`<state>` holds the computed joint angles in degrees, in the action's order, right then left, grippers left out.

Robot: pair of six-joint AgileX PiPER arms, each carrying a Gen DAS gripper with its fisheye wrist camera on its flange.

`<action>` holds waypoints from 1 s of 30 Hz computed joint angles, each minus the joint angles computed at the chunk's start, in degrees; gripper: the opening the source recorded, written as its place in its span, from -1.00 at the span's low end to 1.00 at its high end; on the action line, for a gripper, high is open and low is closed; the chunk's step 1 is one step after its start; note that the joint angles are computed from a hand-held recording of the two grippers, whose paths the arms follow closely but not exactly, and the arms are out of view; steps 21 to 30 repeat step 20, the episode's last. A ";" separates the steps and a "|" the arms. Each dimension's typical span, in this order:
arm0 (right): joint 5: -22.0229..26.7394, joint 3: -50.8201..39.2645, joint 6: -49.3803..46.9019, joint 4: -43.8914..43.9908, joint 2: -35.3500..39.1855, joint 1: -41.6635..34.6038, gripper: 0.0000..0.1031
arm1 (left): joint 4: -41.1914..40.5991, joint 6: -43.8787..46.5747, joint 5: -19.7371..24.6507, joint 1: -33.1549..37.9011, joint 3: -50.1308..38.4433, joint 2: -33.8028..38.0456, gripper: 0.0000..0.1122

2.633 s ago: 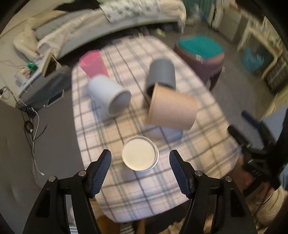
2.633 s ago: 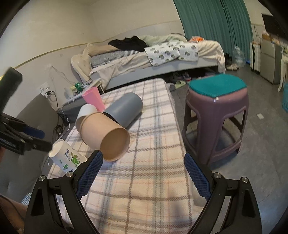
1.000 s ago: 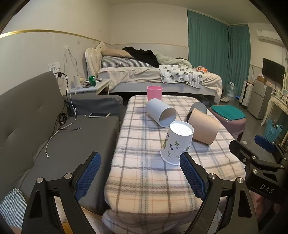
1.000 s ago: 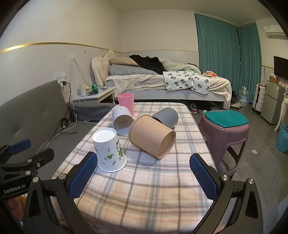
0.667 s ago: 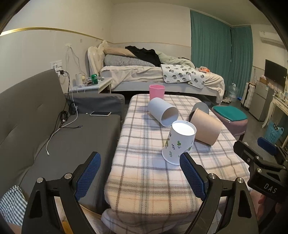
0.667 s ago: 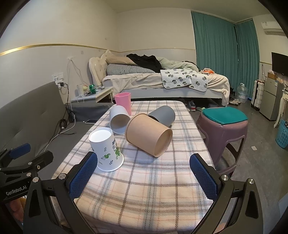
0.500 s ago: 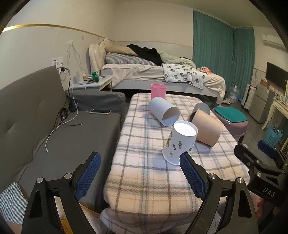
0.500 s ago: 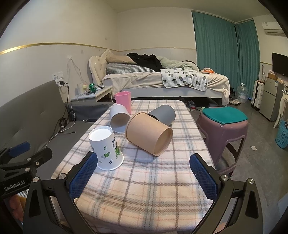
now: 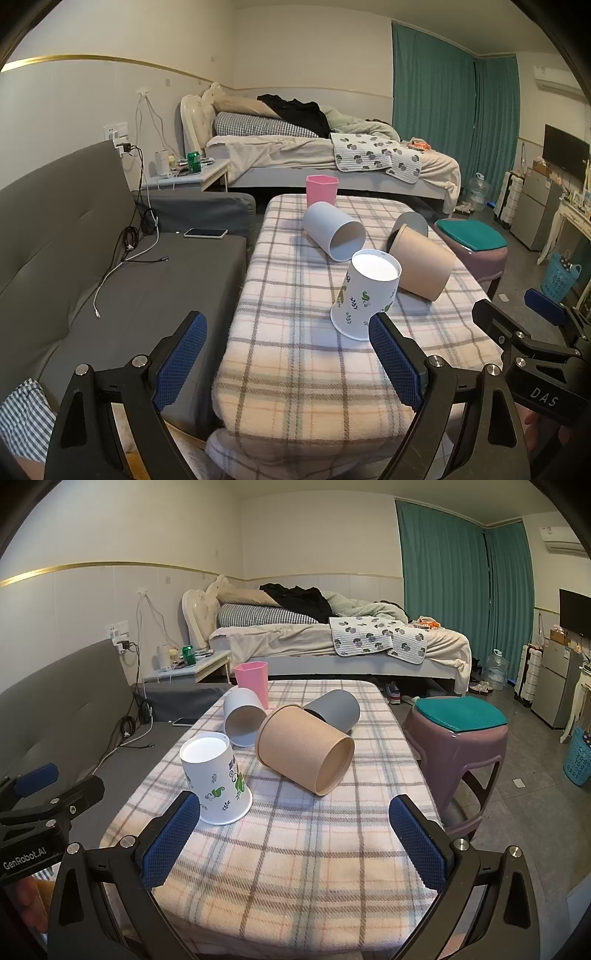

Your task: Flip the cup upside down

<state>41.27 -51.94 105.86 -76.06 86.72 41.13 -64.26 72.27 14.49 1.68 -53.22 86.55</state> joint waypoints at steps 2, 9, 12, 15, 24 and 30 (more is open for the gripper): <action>0.02 0.09 0.07 -0.07 -0.03 0.02 0.99 | -0.37 0.37 -0.03 0.06 0.13 -0.05 0.65; 0.04 -0.14 -0.12 0.16 0.05 0.02 0.99 | 0.15 0.00 0.00 0.01 0.17 -0.17 0.65; -0.05 0.10 0.17 -0.03 0.06 0.00 0.99 | -0.04 0.26 -0.08 -0.07 0.20 -0.22 0.65; -0.06 -0.04 -0.10 0.17 0.11 -0.03 0.99 | -0.36 0.81 1.12 0.27 -0.04 -0.03 0.65; 0.00 0.09 0.25 -0.12 0.16 -0.03 0.99 | 1.04 -0.29 1.09 0.12 -0.05 0.21 0.65; 0.00 0.09 0.25 -0.12 0.16 -0.03 0.99 | 1.04 -0.29 1.09 0.12 -0.05 0.21 0.65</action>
